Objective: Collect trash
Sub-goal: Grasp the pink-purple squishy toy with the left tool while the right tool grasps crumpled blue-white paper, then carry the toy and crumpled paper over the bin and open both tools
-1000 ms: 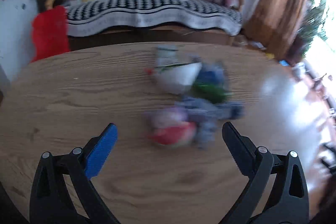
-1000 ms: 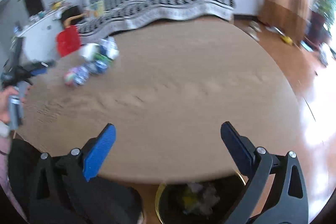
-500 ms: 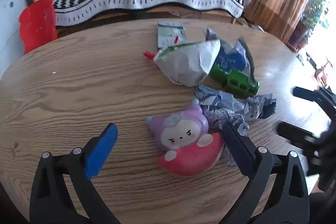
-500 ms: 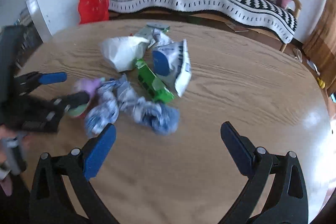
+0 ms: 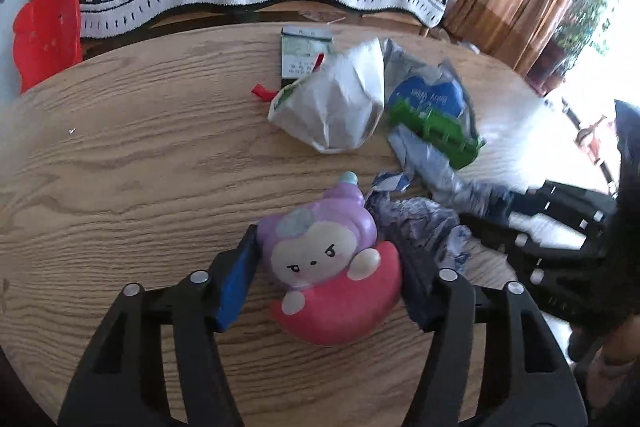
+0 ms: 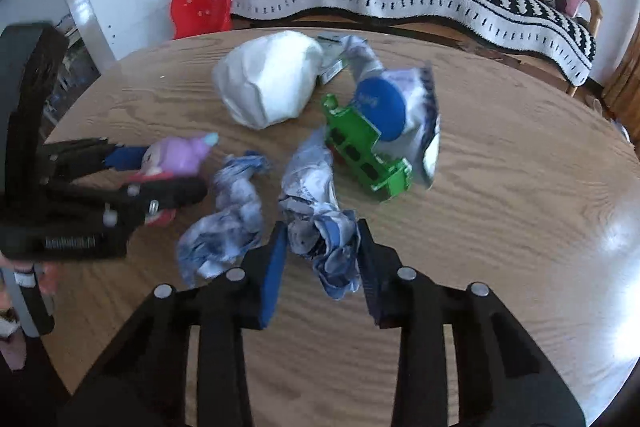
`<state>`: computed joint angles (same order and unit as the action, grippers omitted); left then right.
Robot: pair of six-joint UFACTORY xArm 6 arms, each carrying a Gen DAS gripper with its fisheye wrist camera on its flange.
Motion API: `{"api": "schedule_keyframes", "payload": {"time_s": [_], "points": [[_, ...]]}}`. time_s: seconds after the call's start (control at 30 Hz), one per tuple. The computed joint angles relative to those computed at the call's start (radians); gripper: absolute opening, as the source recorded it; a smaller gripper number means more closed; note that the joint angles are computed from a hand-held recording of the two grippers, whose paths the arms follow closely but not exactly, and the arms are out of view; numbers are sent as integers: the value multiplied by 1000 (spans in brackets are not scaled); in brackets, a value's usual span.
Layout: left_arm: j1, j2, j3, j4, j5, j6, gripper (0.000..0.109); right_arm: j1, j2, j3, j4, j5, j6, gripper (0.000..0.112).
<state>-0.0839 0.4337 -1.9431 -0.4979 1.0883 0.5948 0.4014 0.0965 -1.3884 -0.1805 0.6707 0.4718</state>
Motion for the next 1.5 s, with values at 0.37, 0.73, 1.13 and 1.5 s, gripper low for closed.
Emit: {"api": "schedule_keyframes", "payload": {"time_s": [0.37, 0.73, 1.13, 1.5], "points": [[35, -76, 65, -79, -58, 25, 58, 2, -83, 67, -113, -12, 105, 34], [38, -96, 75, -95, -45, 13, 58, 8, -121, 92, -92, -13, 100, 34], [-11, -316, 290, -184, -52, 88, 58, 17, -364, 273, -200, 3, 258, 34], [-197, -581, 500, -195, 21, 152, 58, 113, -867, 535, -456, 291, 549, 34]]}}
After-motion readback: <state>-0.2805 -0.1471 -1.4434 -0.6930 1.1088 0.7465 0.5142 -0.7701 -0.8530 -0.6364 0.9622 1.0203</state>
